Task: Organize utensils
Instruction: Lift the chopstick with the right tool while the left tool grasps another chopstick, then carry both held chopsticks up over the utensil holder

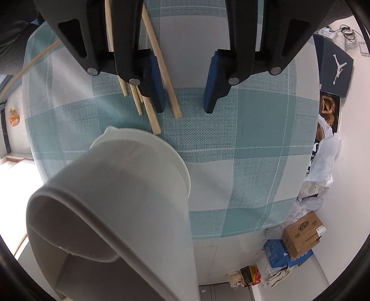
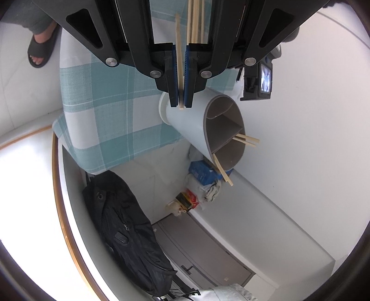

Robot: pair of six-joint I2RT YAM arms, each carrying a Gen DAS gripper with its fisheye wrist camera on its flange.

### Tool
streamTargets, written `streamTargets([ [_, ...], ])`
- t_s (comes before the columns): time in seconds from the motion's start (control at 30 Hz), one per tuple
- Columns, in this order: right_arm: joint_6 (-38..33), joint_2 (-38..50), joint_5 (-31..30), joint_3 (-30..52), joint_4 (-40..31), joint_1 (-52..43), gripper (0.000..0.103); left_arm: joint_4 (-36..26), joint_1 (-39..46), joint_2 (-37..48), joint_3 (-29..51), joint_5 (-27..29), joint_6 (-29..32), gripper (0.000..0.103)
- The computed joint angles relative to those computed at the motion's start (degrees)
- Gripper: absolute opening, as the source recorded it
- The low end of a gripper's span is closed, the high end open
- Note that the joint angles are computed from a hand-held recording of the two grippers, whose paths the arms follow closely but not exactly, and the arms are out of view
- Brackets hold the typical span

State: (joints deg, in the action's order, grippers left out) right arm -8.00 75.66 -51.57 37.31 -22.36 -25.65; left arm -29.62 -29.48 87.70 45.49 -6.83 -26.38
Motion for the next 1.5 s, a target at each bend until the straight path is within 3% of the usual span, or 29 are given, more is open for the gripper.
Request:
streamTargets([
  [0.07,-0.2,0.2,0.1,0.2,-0.2,0.0,0.004,0.3,-0.2,-0.3,-0.3,-0.5,-0.7,0.025],
  [0.13,-0.3,0.3,0.2,0.4,-0.3,0.0,0.004,0.5,-0.5,-0.5,-0.4,-0.8,-0.9,0.012],
  [0.33,0.3,0.2,0.7,0.2,0.3,0.4,0.004,-0.8,-2.8,-0.2,0.3,-1.5,-1.8,0.003],
  [0.6,1.2,-0.9,2.4,-1.2,2.6,1.1,0.004,2.4,-0.8,-4.7,-2.6,0.6,-2.5,0.002],
  [1.07,2.1,-7.8,3.9,-5.2,6.4,3.9,0.004,4.6,-2.5,-30.8,-10.1,-4.9,-9.5,0.002],
  [1.23,2.0,-12.0,4.2,-7.0,6.7,5.1,0.004,7.4,0.2,-32.9,-11.8,-3.1,-7.5,0.002],
  [1.5,3.4,-19.7,6.8,-9.8,6.4,8.2,0.004,4.2,-0.6,-39.6,-12.6,-3.3,-6.7,0.002],
])
